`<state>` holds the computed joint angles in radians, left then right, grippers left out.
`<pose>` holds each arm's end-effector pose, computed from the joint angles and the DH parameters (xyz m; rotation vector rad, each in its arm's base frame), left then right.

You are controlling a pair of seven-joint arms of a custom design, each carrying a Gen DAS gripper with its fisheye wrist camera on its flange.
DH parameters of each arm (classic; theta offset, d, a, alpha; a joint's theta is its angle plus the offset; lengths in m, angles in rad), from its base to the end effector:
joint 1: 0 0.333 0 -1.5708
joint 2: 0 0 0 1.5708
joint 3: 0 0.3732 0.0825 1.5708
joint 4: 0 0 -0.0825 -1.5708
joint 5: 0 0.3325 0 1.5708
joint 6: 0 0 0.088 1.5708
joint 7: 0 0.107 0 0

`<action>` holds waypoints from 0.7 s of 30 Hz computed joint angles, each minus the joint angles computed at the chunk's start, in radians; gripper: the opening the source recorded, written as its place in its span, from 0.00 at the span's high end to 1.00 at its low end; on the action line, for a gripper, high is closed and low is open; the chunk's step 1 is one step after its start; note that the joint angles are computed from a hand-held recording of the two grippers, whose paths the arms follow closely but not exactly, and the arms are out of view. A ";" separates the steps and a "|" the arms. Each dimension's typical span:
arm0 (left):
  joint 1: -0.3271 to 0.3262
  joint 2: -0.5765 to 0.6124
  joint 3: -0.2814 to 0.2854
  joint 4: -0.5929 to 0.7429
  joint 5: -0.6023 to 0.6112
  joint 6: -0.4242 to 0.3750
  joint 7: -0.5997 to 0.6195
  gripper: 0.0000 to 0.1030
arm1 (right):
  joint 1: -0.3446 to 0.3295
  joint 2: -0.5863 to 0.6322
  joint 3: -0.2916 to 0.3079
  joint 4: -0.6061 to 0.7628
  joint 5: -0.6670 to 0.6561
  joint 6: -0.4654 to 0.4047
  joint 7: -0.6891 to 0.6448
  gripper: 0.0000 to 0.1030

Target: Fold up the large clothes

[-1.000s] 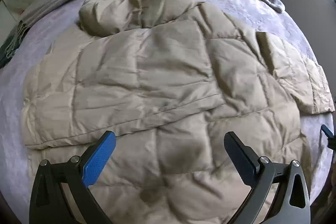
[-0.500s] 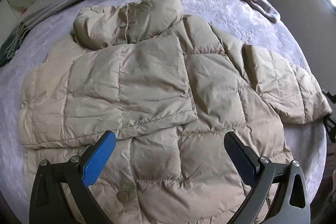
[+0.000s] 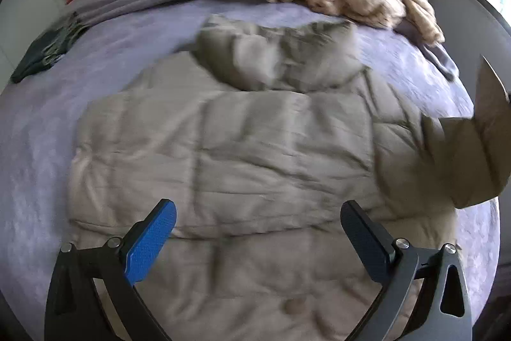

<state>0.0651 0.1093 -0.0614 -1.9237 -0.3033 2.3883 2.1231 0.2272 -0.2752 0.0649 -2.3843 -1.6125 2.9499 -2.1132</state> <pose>0.5770 0.0011 0.5513 -1.6483 2.3870 -0.5748 0.3721 0.1837 0.5487 -0.7976 1.9553 -0.3969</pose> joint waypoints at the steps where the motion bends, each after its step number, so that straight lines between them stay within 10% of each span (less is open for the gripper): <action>1: 0.007 0.009 0.005 0.013 -0.003 -0.005 0.006 0.00 | 0.014 0.051 0.018 0.048 0.072 -0.008 -0.122 0.88; 5: 0.044 0.049 0.029 0.070 -0.010 -0.019 0.034 0.00 | 0.102 0.310 0.086 0.282 0.401 -0.086 -0.633 0.88; 10: 0.081 0.103 0.051 0.121 0.002 -0.011 0.043 0.00 | 0.183 0.539 0.117 0.452 0.665 -0.143 -0.941 0.88; 21: 0.117 0.160 0.051 0.155 -0.014 -0.034 0.082 0.00 | 0.269 0.642 0.049 0.425 0.908 -0.129 -0.983 0.87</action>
<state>0.1823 0.2696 -0.0103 -1.7687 -0.3169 2.3548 2.2050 0.4959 0.3665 0.1140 -1.9598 -0.7046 2.8209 -3.0966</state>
